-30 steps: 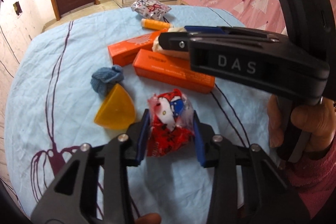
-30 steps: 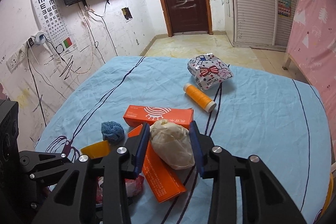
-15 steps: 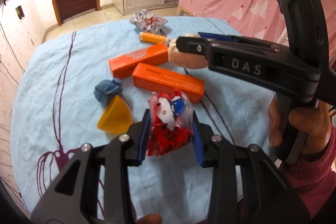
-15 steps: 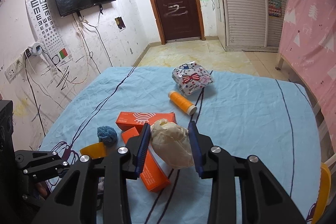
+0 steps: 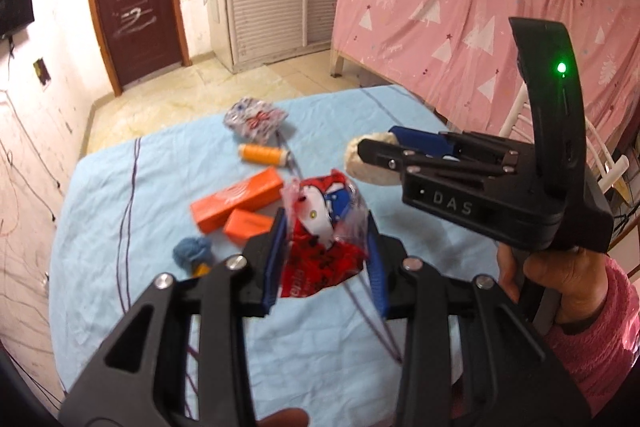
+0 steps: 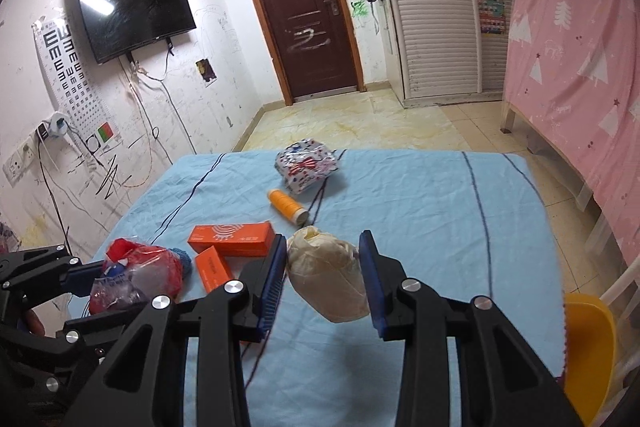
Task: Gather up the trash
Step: 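Carry the candy bag and cream bag to the yellow bucket and release both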
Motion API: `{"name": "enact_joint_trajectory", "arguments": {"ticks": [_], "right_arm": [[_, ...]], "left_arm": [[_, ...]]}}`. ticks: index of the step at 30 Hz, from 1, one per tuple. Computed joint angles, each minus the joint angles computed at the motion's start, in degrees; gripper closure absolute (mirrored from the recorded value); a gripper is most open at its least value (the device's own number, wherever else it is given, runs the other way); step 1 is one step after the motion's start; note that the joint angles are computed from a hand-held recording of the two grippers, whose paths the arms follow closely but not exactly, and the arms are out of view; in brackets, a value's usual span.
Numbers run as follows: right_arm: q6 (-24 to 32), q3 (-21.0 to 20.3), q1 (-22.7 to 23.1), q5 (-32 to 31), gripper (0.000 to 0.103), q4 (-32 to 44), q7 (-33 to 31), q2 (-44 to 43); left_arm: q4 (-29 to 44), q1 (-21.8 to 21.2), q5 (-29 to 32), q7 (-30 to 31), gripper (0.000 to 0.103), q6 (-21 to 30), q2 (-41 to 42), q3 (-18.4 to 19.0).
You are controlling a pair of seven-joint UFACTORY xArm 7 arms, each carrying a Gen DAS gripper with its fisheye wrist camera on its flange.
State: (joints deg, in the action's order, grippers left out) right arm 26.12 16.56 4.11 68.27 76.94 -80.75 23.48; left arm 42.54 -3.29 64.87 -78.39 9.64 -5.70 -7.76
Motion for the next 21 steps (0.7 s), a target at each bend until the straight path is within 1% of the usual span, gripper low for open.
{"name": "enact_joint_trajectory", "arguments": {"ticks": [7, 12, 15, 18, 21], "right_arm": [[1.2, -1.0, -2.2, 3.1, 0.073, -0.3, -1.7, -0.9], [1.8, -2.3, -3.2, 4.9, 0.073, -0.5, -2.7, -1.2], [1.9, -3.0, -4.0, 6.1, 0.072, -0.7, -3.5, -1.5], [2.2, -3.8, -5.1, 7.4, 0.073, -0.6, -4.3, -1.5], [2.1, -4.7, -6.1, 8.4, 0.072, -0.8, -5.0, -1.6]], "left_arm": [[3.6, -2.8, -2.0, 3.2, 0.069, 2.1, 2.5, -0.5], [6.1, -5.3, -3.9, 5.7, 0.069, 3.0, 4.7, 0.3], [8.1, -6.9, -6.1, 8.3, 0.069, 3.0, 6.3, 0.7], [9.9, -8.5, -6.7, 9.4, 0.069, 3.0, 7.5, 1.4], [13.4, -10.5, -8.7, 11.6, 0.069, 3.0, 10.3, 1.8]]}}
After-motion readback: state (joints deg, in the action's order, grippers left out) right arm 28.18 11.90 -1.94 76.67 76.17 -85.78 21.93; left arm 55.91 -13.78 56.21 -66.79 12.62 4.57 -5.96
